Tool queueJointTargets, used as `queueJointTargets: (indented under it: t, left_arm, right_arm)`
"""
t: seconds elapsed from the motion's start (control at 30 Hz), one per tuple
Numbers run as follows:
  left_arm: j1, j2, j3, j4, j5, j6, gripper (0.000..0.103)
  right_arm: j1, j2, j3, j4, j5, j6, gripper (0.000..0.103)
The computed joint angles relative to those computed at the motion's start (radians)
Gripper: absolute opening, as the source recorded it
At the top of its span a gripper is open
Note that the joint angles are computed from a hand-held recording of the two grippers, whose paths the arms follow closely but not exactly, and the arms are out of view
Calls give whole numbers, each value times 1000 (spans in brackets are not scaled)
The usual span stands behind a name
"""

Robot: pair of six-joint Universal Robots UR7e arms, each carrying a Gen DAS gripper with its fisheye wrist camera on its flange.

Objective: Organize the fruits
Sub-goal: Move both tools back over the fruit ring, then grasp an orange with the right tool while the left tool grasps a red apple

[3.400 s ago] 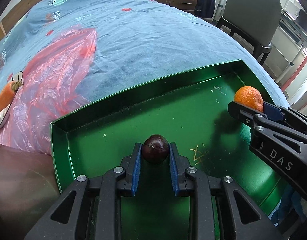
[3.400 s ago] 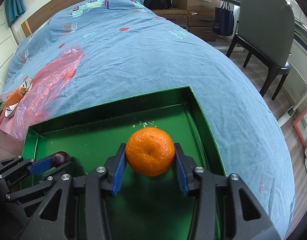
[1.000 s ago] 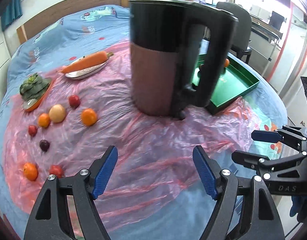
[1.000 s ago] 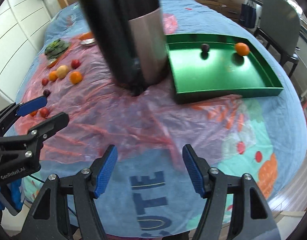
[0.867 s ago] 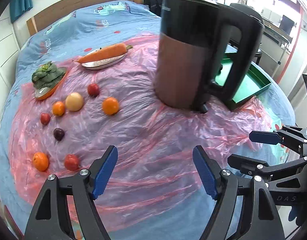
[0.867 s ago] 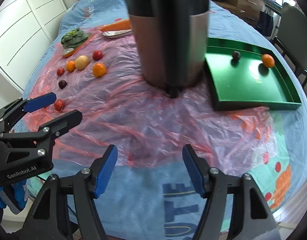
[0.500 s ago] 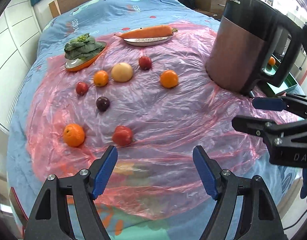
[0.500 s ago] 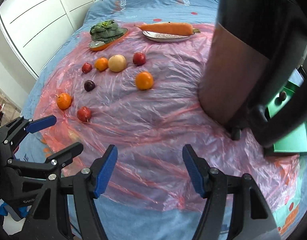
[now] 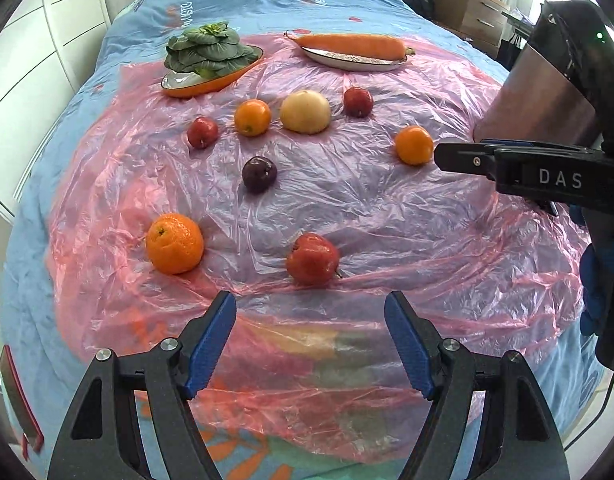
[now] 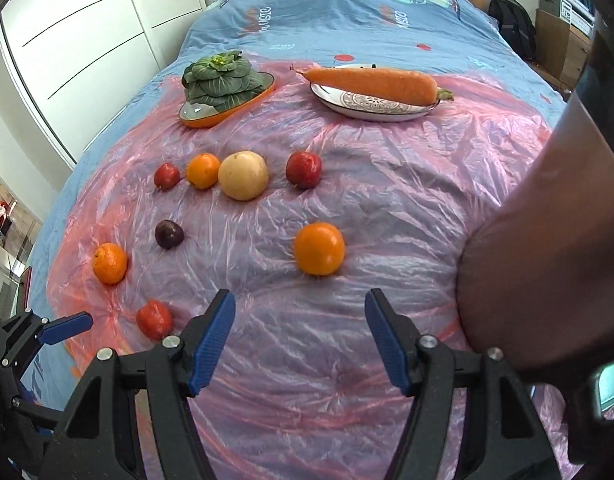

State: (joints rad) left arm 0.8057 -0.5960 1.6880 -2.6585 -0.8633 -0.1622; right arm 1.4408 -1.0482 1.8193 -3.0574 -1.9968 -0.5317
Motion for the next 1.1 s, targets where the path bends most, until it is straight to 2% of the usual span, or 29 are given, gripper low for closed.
queueJointTargets:
  t: [0.03,0.1,0.17,0.4,0.57,0.8,0.9,1.1]
  left_arm:
    - [4,5,-7,-9,0,7,68]
    - [14,17,-29,-6,-4,11,57]
    - [26,29,-55,16,-16,4,54]
    - [44,63,-107,19,-38,48,52]
    - [51,96,-138,14,-26,99,51]
    - [57,121,-156,34,-13,133,34]
    - [46,136,-149,15,32,174,32]
    - [35,155,-130,-45,74,225,30]
  right_arm:
    - [-1,15,-18,-1,-4,-3,103]
    - [-2,43,-51,-3,3,-8,103]
    - [-2,68,-82,4,2,-14,103]
    - [-4,121,-153,42,-18,0,103]
    - [-12,139,-176,59,-20,-3,103]
    - [-28,154,-194,83,-10,8,82]
    - [-33,157,-193,73,-7,-4,77]
    - [-46,151,-158,18,13,-42,75]
